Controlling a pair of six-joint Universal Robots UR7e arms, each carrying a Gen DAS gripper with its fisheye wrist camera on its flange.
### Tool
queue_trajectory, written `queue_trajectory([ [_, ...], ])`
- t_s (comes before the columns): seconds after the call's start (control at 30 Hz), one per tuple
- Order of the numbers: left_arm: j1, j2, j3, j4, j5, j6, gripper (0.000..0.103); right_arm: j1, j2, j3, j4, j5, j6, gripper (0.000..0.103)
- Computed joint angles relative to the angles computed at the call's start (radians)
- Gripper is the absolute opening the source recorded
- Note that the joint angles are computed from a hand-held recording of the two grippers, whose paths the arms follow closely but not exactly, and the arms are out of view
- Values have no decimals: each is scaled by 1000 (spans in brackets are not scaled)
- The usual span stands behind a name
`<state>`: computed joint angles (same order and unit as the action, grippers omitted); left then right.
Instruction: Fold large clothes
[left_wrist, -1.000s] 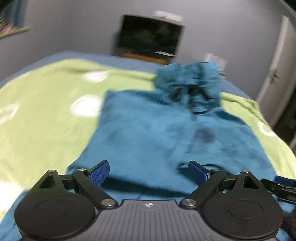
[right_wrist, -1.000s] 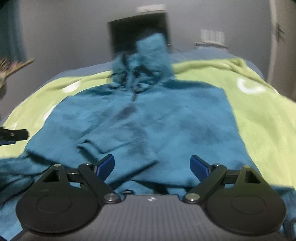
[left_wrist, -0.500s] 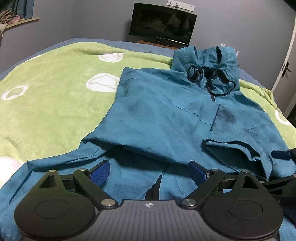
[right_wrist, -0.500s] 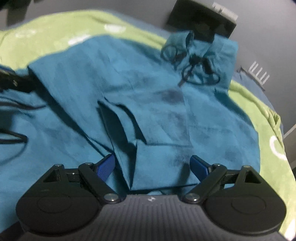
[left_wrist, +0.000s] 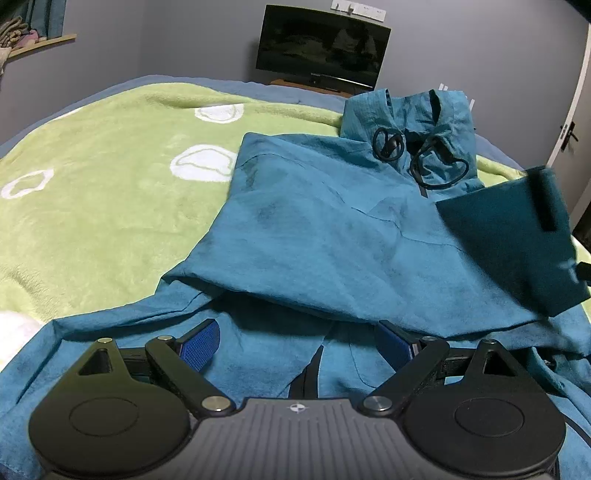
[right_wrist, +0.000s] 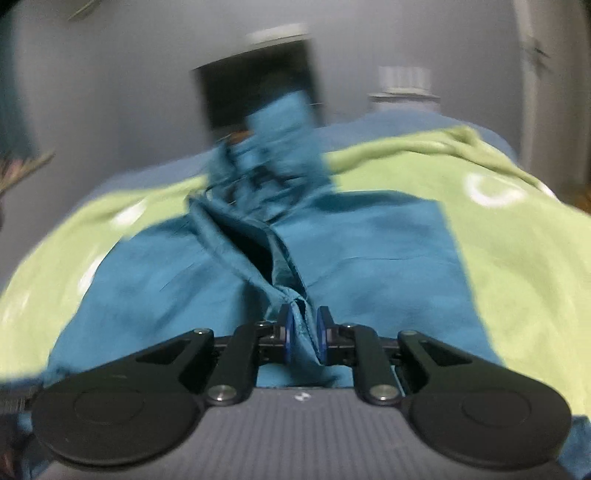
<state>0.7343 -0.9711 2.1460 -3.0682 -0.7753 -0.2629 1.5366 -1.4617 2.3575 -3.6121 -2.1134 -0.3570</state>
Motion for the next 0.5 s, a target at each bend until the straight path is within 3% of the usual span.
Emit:
queue_trajectory([
  [0.13, -3, 1, 1, 3, 4, 6, 93, -61, -17, -2, -7, -25, 99, 12],
  [0.27, -6, 3, -1, 14, 8, -2, 93, -125, -41, 11, 9, 10, 234, 13],
  [0.4, -7, 7, -8, 34, 11, -8, 93, -188, -80, 23, 63, 115, 318, 43],
  [0.5, -7, 11, -12, 44, 13, -7, 93, -213, -88, 29, 80, 182, 343, 47],
])
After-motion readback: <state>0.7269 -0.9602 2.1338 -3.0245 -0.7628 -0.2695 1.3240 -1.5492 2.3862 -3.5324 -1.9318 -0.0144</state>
